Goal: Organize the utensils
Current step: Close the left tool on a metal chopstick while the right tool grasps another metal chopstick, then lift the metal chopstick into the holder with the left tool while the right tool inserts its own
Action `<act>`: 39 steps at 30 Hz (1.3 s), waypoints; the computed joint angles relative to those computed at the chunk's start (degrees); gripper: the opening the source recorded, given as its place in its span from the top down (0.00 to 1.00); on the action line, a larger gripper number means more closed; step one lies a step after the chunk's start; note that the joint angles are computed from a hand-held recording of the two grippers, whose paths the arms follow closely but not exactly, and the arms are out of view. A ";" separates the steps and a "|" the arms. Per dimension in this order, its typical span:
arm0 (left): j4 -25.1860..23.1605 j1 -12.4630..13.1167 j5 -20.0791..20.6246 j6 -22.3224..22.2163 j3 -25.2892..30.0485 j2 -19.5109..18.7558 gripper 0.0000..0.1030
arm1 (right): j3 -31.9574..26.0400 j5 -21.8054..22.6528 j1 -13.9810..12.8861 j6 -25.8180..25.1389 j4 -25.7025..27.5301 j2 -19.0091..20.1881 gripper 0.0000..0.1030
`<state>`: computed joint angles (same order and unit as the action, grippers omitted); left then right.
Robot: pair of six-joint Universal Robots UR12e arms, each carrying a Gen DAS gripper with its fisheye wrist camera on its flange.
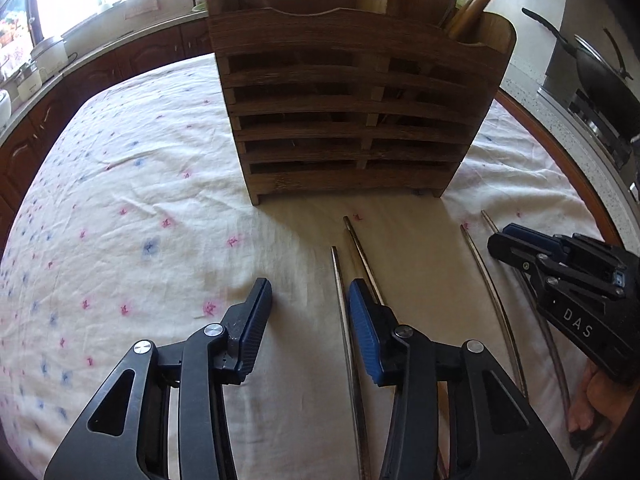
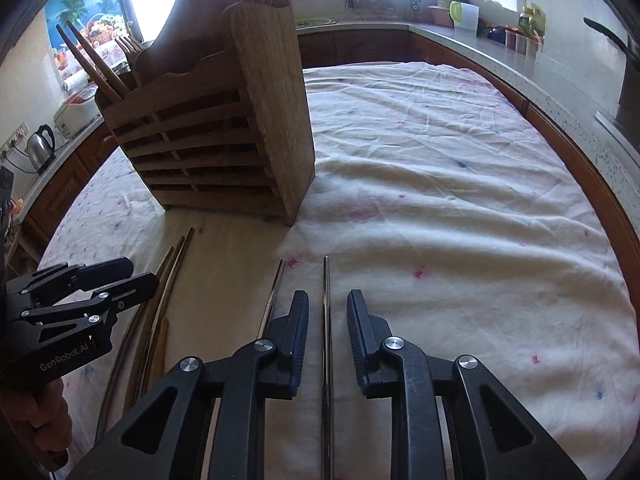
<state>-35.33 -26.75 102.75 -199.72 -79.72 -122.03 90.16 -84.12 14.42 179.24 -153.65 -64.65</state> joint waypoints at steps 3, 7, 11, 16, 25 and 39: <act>0.55 -0.08 -0.64 1.76 0.47 -0.41 0.84 | -1.12 -1.29 0.30 -0.46 0.28 0.79 0.89; 0.68 0.14 -1.68 1.48 0.30 -0.24 0.95 | -1.54 -1.62 0.30 -0.47 0.26 1.12 0.95; 2.56 1.31 -5.14 -0.98 -2.39 1.59 0.96 | -0.82 0.13 -0.24 0.57 -0.57 0.64 0.96; 6.12 1.94 -7.58 -3.84 -6.14 4.48 0.96 | 1.64 3.02 -0.77 2.35 -3.48 -1.40 0.96; 13.74 2.78 -9.83 -6.76 -11.74 9.91 0.96 | 6.17 8.96 -1.95 6.22 -9.77 -5.91 0.96; 22.74 2.08 -8.28 -6.20 -16.20 15.31 0.96 | 10.16 11.93 -2.89 10.02 -19.49 -11.17 0.96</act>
<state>-12.59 -24.66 94.47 -205.92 -95.92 -106.72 100.32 -72.18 11.52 189.27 -173.14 -75.83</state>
